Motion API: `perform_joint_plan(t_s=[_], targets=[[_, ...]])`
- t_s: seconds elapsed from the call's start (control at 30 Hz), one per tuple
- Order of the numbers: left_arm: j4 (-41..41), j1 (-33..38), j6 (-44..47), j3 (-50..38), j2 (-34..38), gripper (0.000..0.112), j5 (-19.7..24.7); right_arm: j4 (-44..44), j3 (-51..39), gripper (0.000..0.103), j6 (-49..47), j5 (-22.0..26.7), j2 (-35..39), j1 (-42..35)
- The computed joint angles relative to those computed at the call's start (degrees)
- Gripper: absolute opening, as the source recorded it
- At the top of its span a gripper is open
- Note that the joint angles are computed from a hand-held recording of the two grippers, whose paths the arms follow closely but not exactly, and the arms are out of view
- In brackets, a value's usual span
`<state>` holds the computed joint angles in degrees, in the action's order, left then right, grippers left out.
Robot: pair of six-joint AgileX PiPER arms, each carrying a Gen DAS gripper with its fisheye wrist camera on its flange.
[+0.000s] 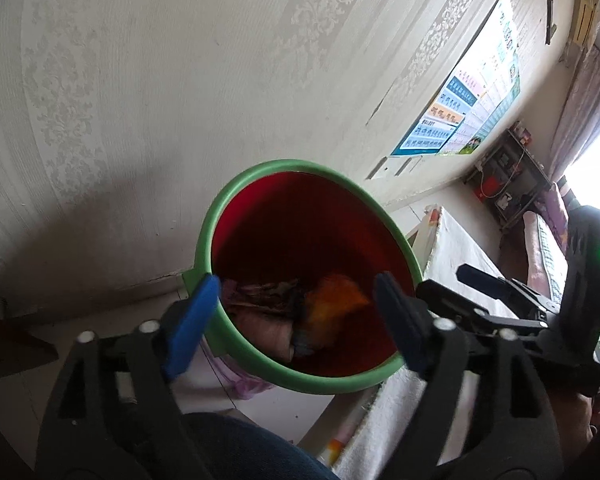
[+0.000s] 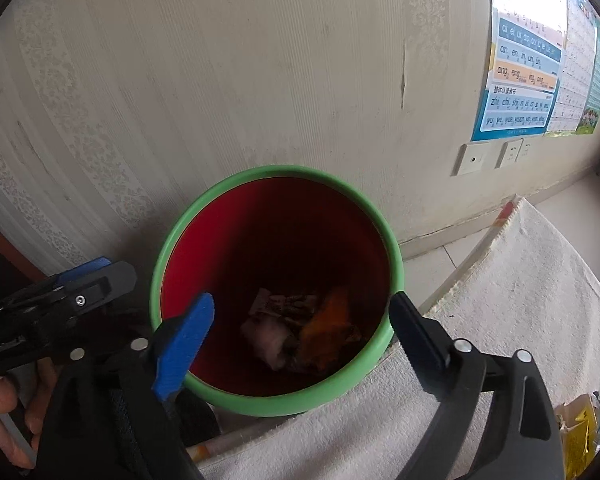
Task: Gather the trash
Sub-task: 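Move both tools back over the remaining trash on the table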
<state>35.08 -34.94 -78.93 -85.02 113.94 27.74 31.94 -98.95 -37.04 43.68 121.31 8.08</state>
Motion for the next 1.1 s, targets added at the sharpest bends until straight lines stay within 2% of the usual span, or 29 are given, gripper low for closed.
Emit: perform_joint_plan(t_s=[0.1, 0.17, 0.27, 0.53, 0.8, 1.1], targets=[[0.06, 0.27, -0.44, 0.33, -0.19, 0.09, -0.31, 0.04, 1.24, 0.093, -0.03, -0.6, -1.02, -0.24], [-1.02, 0.29, 0.53, -0.74, 0.29, 0.098, 1.07, -0.11, 2.47, 0.095, 0.09, -1.02, -2.03, -0.47], [-1.72, -0.29, 1.7, -3.09, 1.5, 0.098, 4.42, -1.33, 4.76, 0.096, 0.98, -1.98, -3.84, -0.96], [-2.22, -0.7, 3.52, -4.72, 2.39, 0.098, 6.5, -0.27, 14.79, 0.096, -0.99, -4.06, -10.55, -4.46], [-5.8, -1.64, 8.71, -8.3, 4.0, 0.098, 8.73, 3.67, 25.57, 0.096, -6.07, -5.58, -19.55, -12.51], [-10.15, -5.17, 15.49, -13.68, 6.51, 0.098, 9.21, 6.55, 32.46, 0.096, -13.06, -5.13, -24.5, -25.75]])
